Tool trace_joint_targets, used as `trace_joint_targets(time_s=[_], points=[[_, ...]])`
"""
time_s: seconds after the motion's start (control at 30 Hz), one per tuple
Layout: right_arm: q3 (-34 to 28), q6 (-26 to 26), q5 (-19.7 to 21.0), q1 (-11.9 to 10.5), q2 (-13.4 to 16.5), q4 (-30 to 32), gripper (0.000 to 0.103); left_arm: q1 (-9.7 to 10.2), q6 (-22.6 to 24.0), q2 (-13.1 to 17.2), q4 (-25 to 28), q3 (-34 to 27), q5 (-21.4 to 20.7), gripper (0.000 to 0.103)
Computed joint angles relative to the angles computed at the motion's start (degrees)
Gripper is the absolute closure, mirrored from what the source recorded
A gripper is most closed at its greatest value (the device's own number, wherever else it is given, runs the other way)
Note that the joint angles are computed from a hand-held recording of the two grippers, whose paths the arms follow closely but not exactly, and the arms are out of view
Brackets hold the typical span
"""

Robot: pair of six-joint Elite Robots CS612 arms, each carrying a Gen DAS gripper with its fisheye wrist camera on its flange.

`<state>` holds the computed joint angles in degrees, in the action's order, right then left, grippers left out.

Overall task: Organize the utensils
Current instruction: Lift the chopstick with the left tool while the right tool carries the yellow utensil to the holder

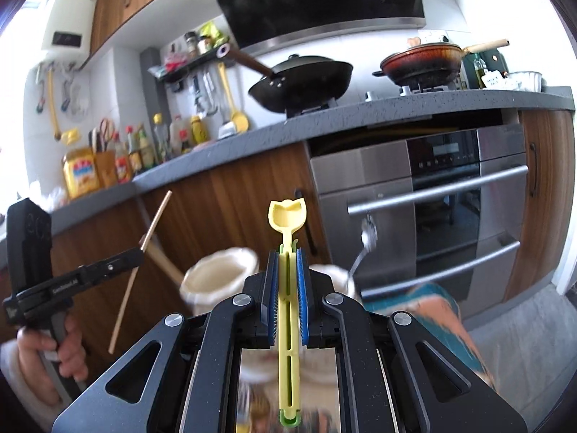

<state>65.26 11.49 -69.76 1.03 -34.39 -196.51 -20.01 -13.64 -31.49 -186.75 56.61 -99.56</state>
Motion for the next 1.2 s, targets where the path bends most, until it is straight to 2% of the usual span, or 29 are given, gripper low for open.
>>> trace_joint_targets(time_s=[0.17, 0.3, 0.43, 0.63, 0.87, 0.97, 1.03, 1.13, 1.2], points=[[-8.91, 6.76, 1.26, -0.35, 4.88, 1.47, 0.093, 0.05, -3.42, 5.59, 1.5, -11.14, -0.95, 0.097], [-14.83, 11.92, 3.11, -0.79, 8.34, 2.08, 0.093, 0.3, -4.84, 8.9, 2.5, -17.72, -1.51, 0.097], [-18.13, 11.37, 2.63, -0.44, 10.15, 3.81, 0.093, 0.2, -4.65, 11.94, 3.34, -23.6, -1.63, 0.097], [-18.98, 10.89, 2.3, -0.31, 11.05, 4.74, 0.093, 0.32, -6.52, 16.17, 5.91, -31.04, -3.07, 0.097], [-19.63, 10.26, 0.46, -0.03, 11.5, 4.95, 0.093, 0.3, -7.7, 17.48, 5.81, -33.33, -4.34, 0.097], [-20.08, 9.83, -1.19, 0.25, 11.78, 4.56, 0.093, 0.03, -5.61, 17.14, 6.2, -33.07, -3.52, 0.097], [-20.48, 9.1, -2.35, 0.49, 12.06, 4.43, 0.093, -0.02, -4.88, 16.82, 6.17, -32.24, -3.33, 0.097], [-20.72, 7.04, -4.49, 0.94, 12.29, 5.0, 0.093, 0.16, -6.21, 16.94, 6.78, -32.16, -3.93, 0.097], [-20.42, 6.11, -4.48, 1.02, 12.14, 5.33, 0.093, 0.26, -6.33, 16.93, 7.56, -32.14, -4.63, 0.097]])
